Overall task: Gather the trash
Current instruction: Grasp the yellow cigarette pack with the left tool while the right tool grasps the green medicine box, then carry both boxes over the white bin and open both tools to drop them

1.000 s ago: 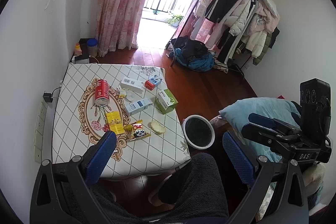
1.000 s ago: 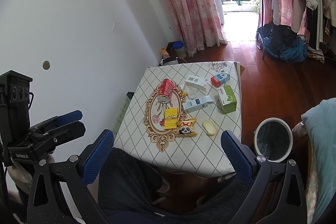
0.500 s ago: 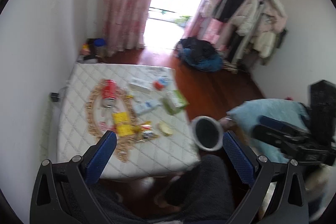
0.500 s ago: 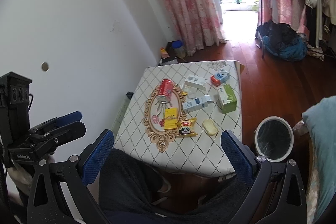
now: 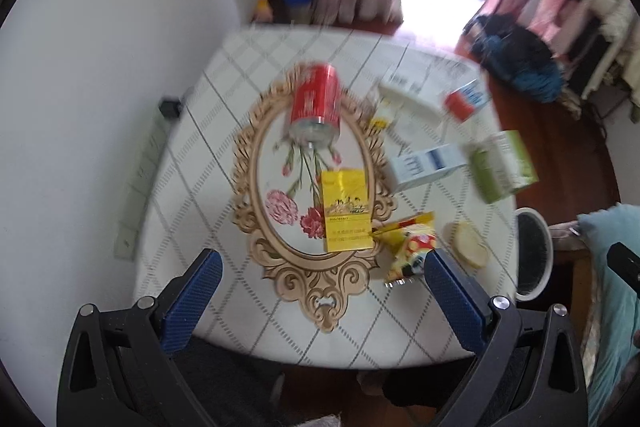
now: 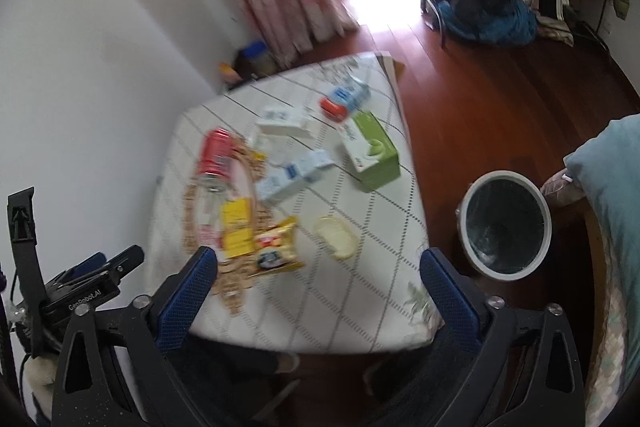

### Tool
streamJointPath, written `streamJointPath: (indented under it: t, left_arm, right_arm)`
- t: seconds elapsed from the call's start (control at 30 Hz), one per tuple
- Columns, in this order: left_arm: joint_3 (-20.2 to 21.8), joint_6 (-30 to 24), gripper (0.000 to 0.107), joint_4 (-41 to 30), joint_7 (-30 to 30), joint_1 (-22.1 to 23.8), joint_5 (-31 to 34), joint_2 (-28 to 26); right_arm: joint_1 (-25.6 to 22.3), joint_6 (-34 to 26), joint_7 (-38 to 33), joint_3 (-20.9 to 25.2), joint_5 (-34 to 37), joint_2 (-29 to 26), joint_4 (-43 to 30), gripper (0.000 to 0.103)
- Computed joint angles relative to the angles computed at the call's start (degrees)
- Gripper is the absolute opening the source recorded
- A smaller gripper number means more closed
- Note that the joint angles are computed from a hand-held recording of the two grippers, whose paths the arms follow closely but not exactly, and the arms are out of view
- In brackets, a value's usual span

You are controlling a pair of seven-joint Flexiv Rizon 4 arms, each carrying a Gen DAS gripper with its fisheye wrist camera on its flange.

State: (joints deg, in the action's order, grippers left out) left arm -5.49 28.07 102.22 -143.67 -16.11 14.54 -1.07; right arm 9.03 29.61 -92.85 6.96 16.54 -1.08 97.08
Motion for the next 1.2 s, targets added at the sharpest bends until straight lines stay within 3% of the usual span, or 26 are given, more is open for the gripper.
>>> streamJointPath:
  t: [0.2, 0.33, 0.57, 0.67, 0.77, 0.83, 0.97, 1.03, 1.2]
  left_arm:
    - [1.74, 4.06, 0.102, -0.35, 3.14, 1.9, -6.72, -9.47]
    - [2.79, 6.07, 0.09, -0.7, 5.84, 2.78, -11.36, -14.58]
    - [4.07, 7.07, 0.08, -1.04, 8.61, 2.95, -14.76, -18.37]
    - [4.36, 7.7, 0.069, -0.57, 9.08, 2.78, -15.19, -18.63]
    - [4.87, 6.28, 0.064, -1.44, 8.67, 1.75, -12.79, -18.78]
    - [5.17, 5.6, 0.055, -1.7, 8.37, 1.13, -11.1, -18.49]
    - [5.17, 5.54, 0.054, -1.34, 8.76, 1.08, -10.45, -18.09]
    - [5.59, 4.58, 0.054, -2.26, 9.06, 1.04, -8.89, -17.99]
    - [5.86, 1.67, 0.054, -3.69, 7.68, -0.11, -4.37, -15.27]
  right_arm:
    - [2.25, 0.15, 1.72, -0.02, -7.99, -12.96, -7.27, 0.087]
    - [2.88, -2.53, 2.26, 0.28, -11.7, -20.65, -14.14, 0.088]
    - [3.72, -8.65, 1.78, 0.42, -16.32, -30.11, -24.15, 0.089]
    - [4.67, -11.24, 1.17, 0.26, -18.42, -33.01, -26.97, 0.089]
    - [5.47, -12.41, 0.92, 0.09, -19.89, -34.67, -28.06, 0.089]
    - [6.14, -12.33, 0.98, -0.19, -21.13, -35.43, -28.2, 0.089]
    - [6.35, -11.79, 0.82, 0.06, -21.44, -36.13, -27.92, 0.087]
    - [6.57, -10.53, 0.81, -0.1, -22.19, -35.43, -26.22, 0.065]
    - [5.22, -7.43, 0.84, 0.45, -20.87, -32.47, -22.23, 0.063]
